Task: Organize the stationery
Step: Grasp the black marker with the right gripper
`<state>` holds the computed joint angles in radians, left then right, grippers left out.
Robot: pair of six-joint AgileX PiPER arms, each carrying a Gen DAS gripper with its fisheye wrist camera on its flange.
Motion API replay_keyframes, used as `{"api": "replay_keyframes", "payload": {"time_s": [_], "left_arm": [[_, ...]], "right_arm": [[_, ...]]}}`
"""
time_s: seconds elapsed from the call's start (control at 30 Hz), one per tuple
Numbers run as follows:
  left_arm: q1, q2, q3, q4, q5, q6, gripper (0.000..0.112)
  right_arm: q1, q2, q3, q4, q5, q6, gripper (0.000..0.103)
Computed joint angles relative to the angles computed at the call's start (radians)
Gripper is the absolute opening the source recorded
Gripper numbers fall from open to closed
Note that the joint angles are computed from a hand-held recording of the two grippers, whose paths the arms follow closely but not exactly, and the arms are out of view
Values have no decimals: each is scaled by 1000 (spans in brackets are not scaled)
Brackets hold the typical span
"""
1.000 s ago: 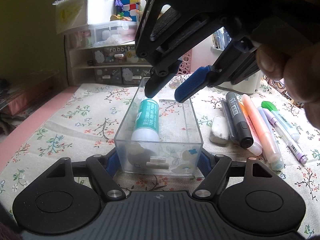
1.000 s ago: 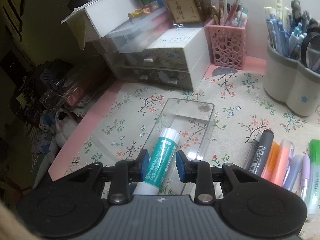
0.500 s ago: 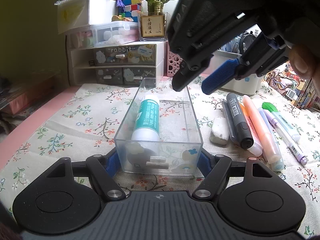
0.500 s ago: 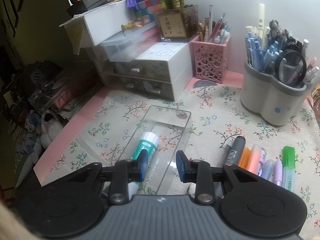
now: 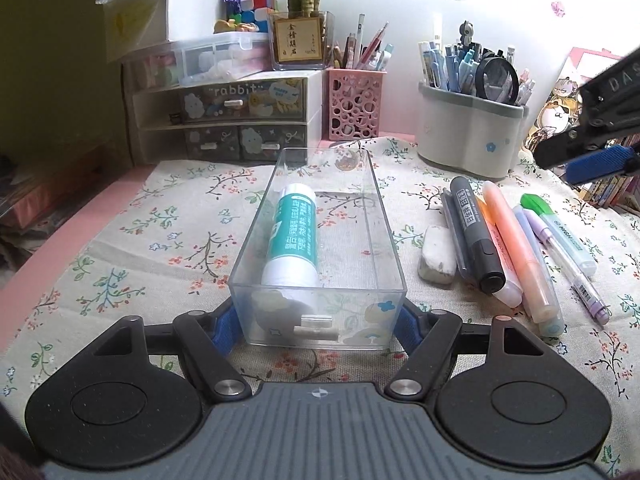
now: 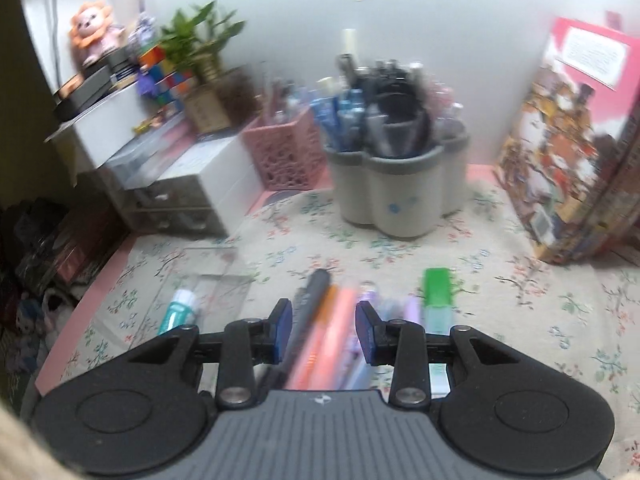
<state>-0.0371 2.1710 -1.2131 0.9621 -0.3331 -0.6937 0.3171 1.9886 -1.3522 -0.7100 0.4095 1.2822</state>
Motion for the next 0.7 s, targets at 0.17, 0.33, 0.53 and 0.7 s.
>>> {"api": "replay_keyframes", "payload": {"time_s": [0.17,0.33,0.53,0.7], "left_arm": [[-7,-6,-6,32,26,-40,73],[-16,-11,11,-63,26,51,72],[5,14,-29,61,-4,-64,72],[-4,29,-39,2,-15,6,72]], "right_arm": [[-33,-27,56,15,-2,22,24],[-26,21,17,235,-95,-192,24],[-30,108,-108,430,-41,-387,24],[-41,160,-196,497,-1,-446,28]]}}
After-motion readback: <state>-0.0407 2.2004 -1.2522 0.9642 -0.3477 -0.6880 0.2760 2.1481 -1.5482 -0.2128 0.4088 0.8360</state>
